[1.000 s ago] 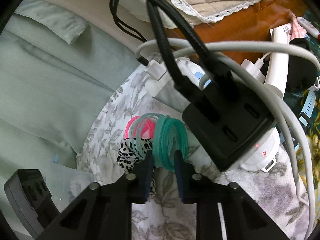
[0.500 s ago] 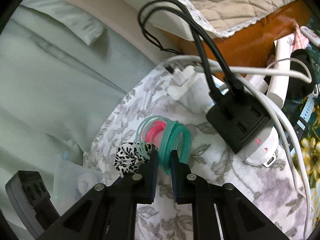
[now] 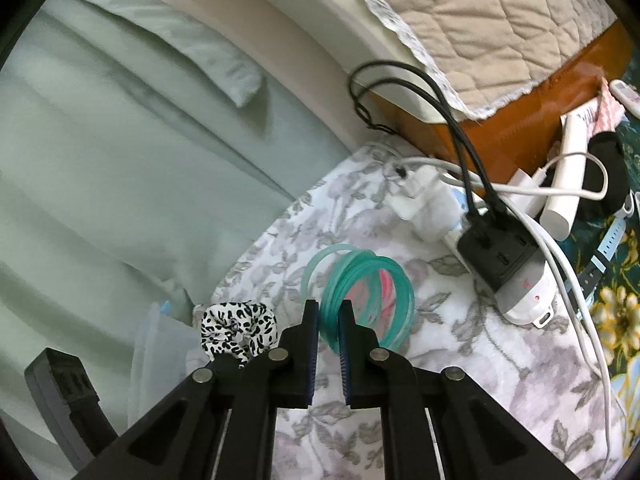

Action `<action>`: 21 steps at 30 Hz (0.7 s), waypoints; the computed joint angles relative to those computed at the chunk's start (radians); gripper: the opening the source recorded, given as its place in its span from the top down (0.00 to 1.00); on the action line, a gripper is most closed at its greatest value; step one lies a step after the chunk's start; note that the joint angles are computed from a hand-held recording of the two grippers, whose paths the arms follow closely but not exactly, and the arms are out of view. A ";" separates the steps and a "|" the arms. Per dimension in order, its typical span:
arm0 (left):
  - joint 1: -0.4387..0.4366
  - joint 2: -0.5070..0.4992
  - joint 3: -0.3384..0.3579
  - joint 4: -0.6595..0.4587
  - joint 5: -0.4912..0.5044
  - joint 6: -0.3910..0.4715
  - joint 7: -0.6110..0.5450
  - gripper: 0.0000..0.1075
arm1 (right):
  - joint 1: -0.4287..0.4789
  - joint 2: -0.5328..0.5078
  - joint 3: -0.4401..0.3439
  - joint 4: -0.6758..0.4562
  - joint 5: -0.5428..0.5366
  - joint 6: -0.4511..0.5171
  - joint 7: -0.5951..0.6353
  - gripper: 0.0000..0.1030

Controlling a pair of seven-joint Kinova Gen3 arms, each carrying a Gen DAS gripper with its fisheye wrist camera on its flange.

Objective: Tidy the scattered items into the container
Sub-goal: 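Carry the scrunchie in the left tool while the right tool carries the teal ties over the container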

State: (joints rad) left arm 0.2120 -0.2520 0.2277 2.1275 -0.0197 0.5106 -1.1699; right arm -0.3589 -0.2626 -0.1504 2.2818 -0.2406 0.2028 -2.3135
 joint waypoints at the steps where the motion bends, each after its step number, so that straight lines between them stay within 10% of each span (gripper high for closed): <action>1: -0.003 -0.014 -0.004 0.002 -0.001 0.003 0.002 0.95 | 0.006 -0.008 -0.009 -0.003 0.005 0.004 -0.004 0.90; 21: -0.048 -0.226 -0.088 0.006 0.075 0.077 -0.084 0.95 | 0.116 -0.117 -0.212 -0.117 0.136 0.085 -0.120 0.91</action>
